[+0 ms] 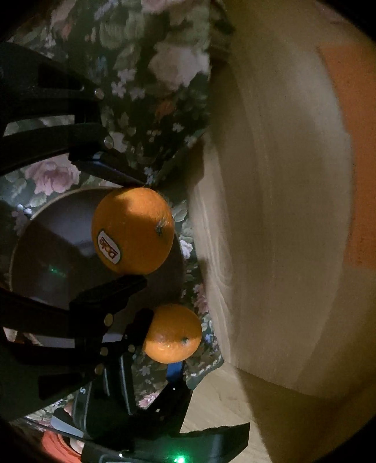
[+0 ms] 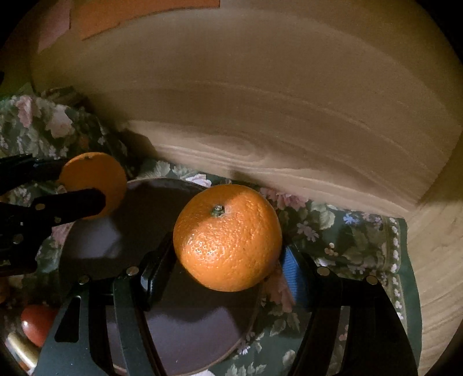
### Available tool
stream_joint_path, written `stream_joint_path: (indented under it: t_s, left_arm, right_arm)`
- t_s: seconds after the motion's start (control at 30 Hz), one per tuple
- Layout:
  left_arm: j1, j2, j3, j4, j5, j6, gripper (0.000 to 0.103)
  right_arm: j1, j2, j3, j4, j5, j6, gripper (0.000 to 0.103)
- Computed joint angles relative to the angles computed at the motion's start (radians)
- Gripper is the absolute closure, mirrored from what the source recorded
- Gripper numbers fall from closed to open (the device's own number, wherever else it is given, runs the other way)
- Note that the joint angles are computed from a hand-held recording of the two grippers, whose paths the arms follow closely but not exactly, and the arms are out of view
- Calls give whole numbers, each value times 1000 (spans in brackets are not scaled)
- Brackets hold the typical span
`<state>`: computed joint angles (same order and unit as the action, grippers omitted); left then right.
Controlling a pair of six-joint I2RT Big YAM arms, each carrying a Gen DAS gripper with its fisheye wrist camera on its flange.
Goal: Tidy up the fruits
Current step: 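Carry both oranges onto the dark round plate and open both tools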
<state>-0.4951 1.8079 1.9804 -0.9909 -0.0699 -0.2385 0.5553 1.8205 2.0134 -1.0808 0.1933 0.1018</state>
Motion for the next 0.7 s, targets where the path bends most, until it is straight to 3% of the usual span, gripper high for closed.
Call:
stream_joint_path:
  t_s: [0.27, 0.5, 0.63, 0.7]
  left_arm:
    - [-6, 44, 20, -13, -40, 23, 39]
    - [-4, 34, 21, -13, -22, 20, 39]
    - [-2, -12, -23, 4, -28, 9, 39]
    - [-1, -46, -59, 20, -29, 1, 39]
  right_arm:
    - [-9, 42, 40, -41, -35, 0, 36]
    - [-5, 55, 70, -86, -53, -6, 35]
    - [11, 7, 20, -36, -27, 28, 20]
    - [15, -23, -2, -24, -21, 39, 20]
